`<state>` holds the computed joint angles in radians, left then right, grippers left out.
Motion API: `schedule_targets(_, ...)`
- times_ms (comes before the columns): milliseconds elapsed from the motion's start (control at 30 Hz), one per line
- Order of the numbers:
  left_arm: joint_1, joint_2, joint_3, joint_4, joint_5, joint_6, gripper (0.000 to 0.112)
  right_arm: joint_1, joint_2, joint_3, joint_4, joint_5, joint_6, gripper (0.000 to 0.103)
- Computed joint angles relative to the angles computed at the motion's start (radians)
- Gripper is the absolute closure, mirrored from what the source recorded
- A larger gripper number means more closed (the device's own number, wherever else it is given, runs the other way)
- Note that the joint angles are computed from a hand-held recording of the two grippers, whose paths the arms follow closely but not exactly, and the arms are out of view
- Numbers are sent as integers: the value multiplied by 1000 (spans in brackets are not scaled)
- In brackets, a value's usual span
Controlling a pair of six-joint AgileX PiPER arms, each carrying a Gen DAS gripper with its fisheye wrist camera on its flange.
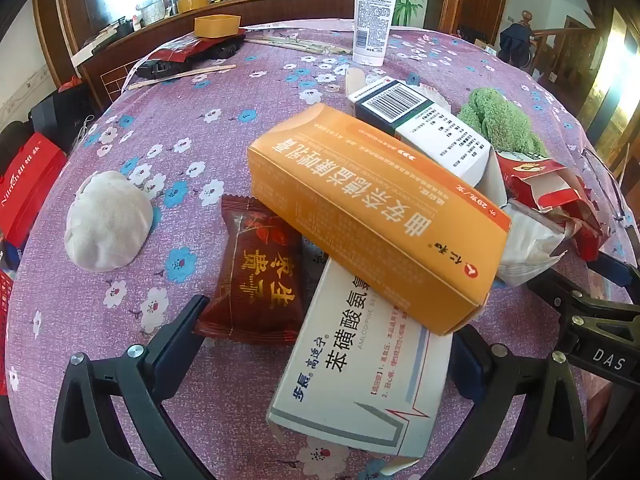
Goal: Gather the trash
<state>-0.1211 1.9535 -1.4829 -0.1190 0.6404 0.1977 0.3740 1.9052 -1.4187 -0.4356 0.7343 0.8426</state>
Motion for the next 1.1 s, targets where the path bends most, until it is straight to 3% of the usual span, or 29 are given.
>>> schedule_targets(133,-2,-1,-3,10,5,-22,9,3,0,-3,2,5,-1,0)
schedule_targets(200,1,-4,-13,12,44,-18,9,4,-1,-3,2,7,-9,0)
schedule_targets(300,32,-67,43,-88,77,116,9,-4,-20,-6,74,49,-87,0)
schedule_targets(433,74,-263,252,-218,-32,306,9,53,-188,139,-70,35,24,0)
schedule_targets(500,124,-377,371,-365,-108,483,9,107,-283,211,-152,35,99,0)
schedule_targets(600,196,-529,526,-598,-226,726,9,231,-426,344,-356,41,378,0)
schedule_targets(700,278,-620,634,-896,-272,1026,9,402,-499,415,-577,136,678,0)
schedule_targets(800,346,-640,684,-1134,-273,1265,9,528,-464,417,-710,258,832,0)
schedule_targets(833,361,-644,699,-1164,-269,1296,9,533,-449,408,-717,262,830,0)
schedule_targets(1000,434,-631,716,-1124,-216,1257,9,511,-417,395,-657,197,779,0)
schedule_targets(1100,455,-644,743,-1189,-204,1327,9,542,-390,389,-672,253,786,0)
